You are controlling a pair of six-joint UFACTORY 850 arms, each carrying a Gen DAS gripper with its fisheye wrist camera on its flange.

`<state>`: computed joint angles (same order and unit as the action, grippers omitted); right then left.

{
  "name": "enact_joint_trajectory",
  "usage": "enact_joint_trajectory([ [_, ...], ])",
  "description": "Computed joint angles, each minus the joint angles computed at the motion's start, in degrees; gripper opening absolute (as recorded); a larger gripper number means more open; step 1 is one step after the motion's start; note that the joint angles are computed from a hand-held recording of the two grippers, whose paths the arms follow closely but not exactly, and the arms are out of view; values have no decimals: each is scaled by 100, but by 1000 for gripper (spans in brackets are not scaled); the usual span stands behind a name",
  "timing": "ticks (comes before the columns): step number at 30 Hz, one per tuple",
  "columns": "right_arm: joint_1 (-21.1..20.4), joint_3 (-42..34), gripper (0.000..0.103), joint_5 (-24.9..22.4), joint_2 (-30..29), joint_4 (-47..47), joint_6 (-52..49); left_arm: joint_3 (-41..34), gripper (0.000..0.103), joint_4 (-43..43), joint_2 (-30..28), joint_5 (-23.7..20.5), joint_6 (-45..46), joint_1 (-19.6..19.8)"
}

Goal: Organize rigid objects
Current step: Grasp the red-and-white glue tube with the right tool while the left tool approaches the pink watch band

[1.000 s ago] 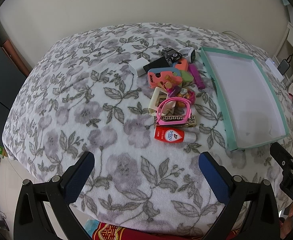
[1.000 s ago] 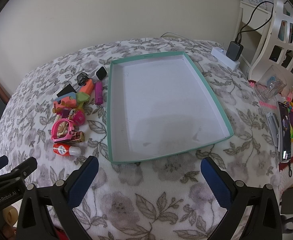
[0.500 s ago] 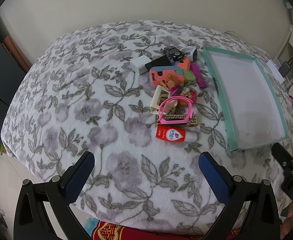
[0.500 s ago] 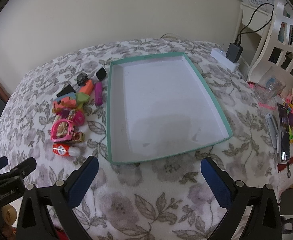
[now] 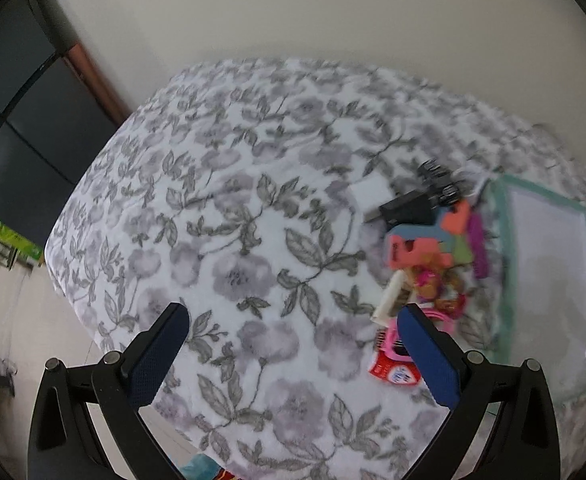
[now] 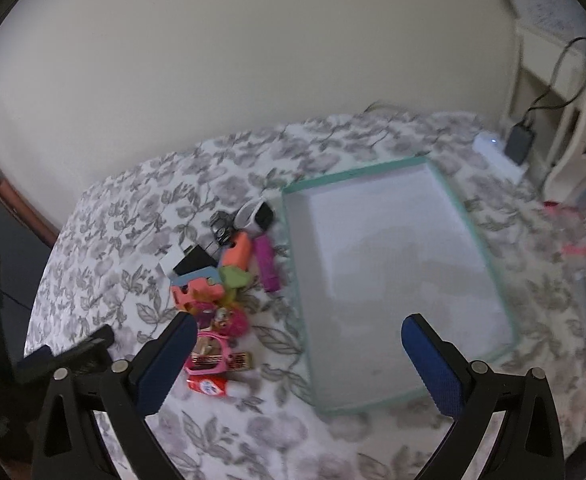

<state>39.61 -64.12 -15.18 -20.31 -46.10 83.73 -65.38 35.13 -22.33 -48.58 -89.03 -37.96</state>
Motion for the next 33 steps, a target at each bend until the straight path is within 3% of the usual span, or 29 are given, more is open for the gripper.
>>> enact_joint_trajectory([
  [5, 41, -630, 103, -162, -736, 1930, -2165, -69, 103, -582, -369, 95, 192, 371],
  [10, 88, -916, 102, -254, -1231, 3327, -3706, 118, 103, -831, -489, 144, 232, 502],
  [15, 126, -1040, 99, -250, -1512, 5430, -5612, 408, 103, -1055, -493, 214, 401, 612],
  [25, 407, -1394, 94, -393, -1972, 6074, -5967, 1045, 103, -1090, -80, 629, -19, 842],
  [33, 587, -1801, 82, -615, -2281, 4593, -4461, 1026, 103, -976, -45, 701, -25, 800],
])
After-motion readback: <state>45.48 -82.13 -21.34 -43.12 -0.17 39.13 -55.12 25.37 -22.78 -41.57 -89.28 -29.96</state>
